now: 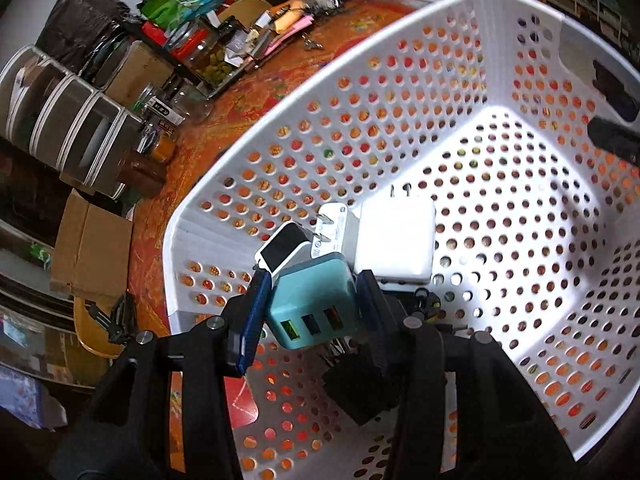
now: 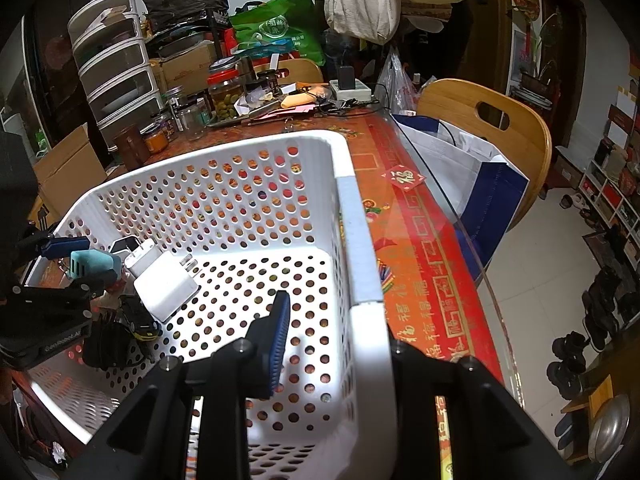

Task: Organize rigid objects
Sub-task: 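Lift the teal charger with the left tool and lower it into the basket, then open the left tool to release the teal charger in the basket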

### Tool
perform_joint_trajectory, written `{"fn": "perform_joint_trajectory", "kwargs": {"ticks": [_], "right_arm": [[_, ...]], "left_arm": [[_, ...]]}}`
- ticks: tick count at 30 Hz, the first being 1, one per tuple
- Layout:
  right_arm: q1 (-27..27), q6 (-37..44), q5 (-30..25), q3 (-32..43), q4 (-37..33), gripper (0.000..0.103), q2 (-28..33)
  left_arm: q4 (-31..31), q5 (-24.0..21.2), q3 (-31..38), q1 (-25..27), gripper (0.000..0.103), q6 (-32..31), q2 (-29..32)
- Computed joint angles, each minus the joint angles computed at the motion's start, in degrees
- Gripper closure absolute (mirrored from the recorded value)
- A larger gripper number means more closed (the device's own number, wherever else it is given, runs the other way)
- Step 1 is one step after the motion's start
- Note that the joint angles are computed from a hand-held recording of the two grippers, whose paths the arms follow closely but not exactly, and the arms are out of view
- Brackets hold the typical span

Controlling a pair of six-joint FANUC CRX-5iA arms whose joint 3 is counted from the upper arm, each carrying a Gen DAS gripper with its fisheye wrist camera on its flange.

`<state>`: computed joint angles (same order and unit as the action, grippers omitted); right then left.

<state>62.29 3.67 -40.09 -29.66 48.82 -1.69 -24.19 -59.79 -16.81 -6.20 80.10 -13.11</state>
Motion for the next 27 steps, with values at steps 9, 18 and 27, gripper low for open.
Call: {"fn": "perform_joint_trajectory", "kwargs": {"ticks": [9,18,27], "right_arm": [[0.0,0.2,0.1,0.1,-0.1,0.072,0.1],[0.2,0.3,0.0,0.2,-0.3,0.072,0.1],[1.2,1.5,-3.3,1.8,-1.6,0.045,1.3]], "left_arm": [[1.7,-1.4,1.5,1.0,0.061,-2.1,2.3],[5.1,1.0,0.0,2.9,0.030,-6.2,0.6],[9.0,5.4,-3.9,4.8,0.011,-7.4,-4.8]]}}
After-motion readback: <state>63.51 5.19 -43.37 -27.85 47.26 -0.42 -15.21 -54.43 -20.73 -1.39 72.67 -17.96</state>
